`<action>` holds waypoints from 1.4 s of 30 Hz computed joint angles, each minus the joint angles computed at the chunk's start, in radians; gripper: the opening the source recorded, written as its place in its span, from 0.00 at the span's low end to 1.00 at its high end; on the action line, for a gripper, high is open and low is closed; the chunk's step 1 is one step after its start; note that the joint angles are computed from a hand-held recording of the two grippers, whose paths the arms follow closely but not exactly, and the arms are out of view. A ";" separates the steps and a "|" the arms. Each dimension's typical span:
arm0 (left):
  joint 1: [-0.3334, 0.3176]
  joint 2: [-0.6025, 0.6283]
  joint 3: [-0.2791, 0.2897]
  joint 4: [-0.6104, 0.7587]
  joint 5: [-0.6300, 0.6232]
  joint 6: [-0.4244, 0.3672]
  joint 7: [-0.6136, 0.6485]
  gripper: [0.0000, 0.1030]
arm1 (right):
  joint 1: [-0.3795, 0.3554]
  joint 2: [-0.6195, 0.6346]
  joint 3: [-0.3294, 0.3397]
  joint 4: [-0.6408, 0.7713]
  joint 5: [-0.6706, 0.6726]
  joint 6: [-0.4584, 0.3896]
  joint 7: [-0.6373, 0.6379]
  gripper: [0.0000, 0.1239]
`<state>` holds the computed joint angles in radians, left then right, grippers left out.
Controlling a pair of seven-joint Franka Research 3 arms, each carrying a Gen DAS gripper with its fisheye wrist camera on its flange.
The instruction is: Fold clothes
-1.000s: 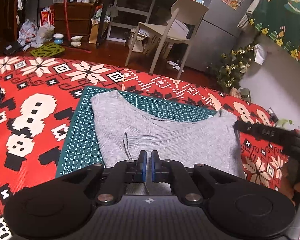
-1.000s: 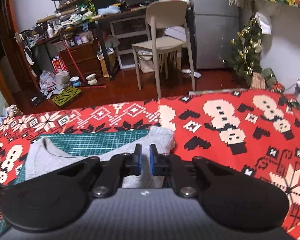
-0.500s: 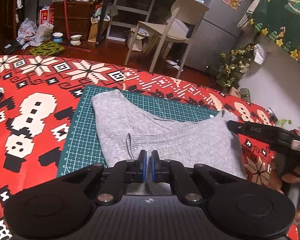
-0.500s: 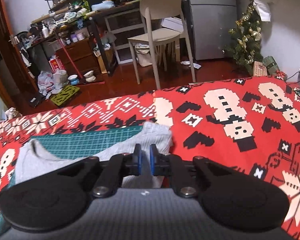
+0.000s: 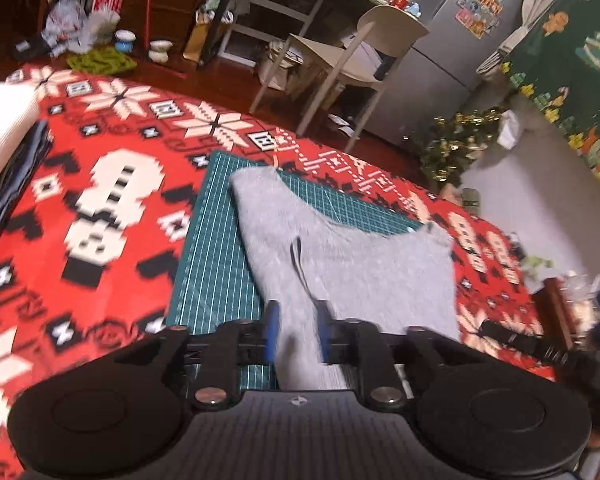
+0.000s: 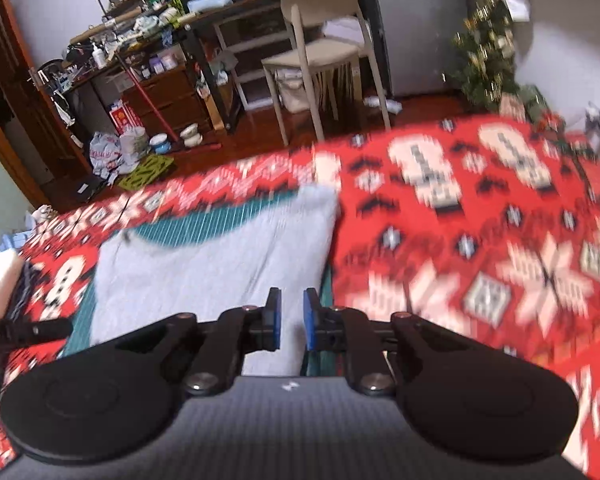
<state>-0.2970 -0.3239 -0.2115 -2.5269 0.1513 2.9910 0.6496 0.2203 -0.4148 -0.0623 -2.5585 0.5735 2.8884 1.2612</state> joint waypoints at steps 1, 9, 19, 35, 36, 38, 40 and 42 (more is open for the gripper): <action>-0.031 -0.022 0.026 -0.022 -0.027 0.007 0.020 0.25 | 0.005 -0.032 -0.005 -0.025 0.009 -0.015 -0.001 0.12; -0.203 -0.116 0.115 -0.131 -0.179 0.010 0.114 0.30 | 0.037 -0.207 -0.046 -0.163 0.065 -0.077 -0.009 0.14; -0.270 -0.020 0.173 -0.097 -0.320 0.048 0.167 0.37 | 0.062 -0.120 -0.084 -0.120 0.187 -0.097 -0.044 0.21; -0.010 0.005 -0.107 -0.008 0.027 -0.118 -0.012 0.05 | -0.020 -0.117 0.042 -0.135 0.000 -0.077 0.060 0.06; -0.010 0.000 -0.109 -0.004 0.049 -0.131 -0.023 0.05 | -0.021 -0.124 0.043 -0.137 -0.012 -0.082 0.070 0.05; -0.031 -0.020 -0.089 -0.014 0.046 -0.143 -0.034 0.04 | -0.026 -0.142 0.039 -0.143 -0.033 -0.104 0.085 0.05; -0.052 -0.044 -0.074 -0.026 0.035 -0.160 -0.041 0.04 | -0.038 -0.165 0.040 -0.147 -0.057 -0.135 0.103 0.05; -0.073 -0.072 -0.065 -0.038 0.019 -0.186 -0.046 0.04 | -0.047 -0.194 0.039 -0.153 -0.075 -0.168 0.121 0.05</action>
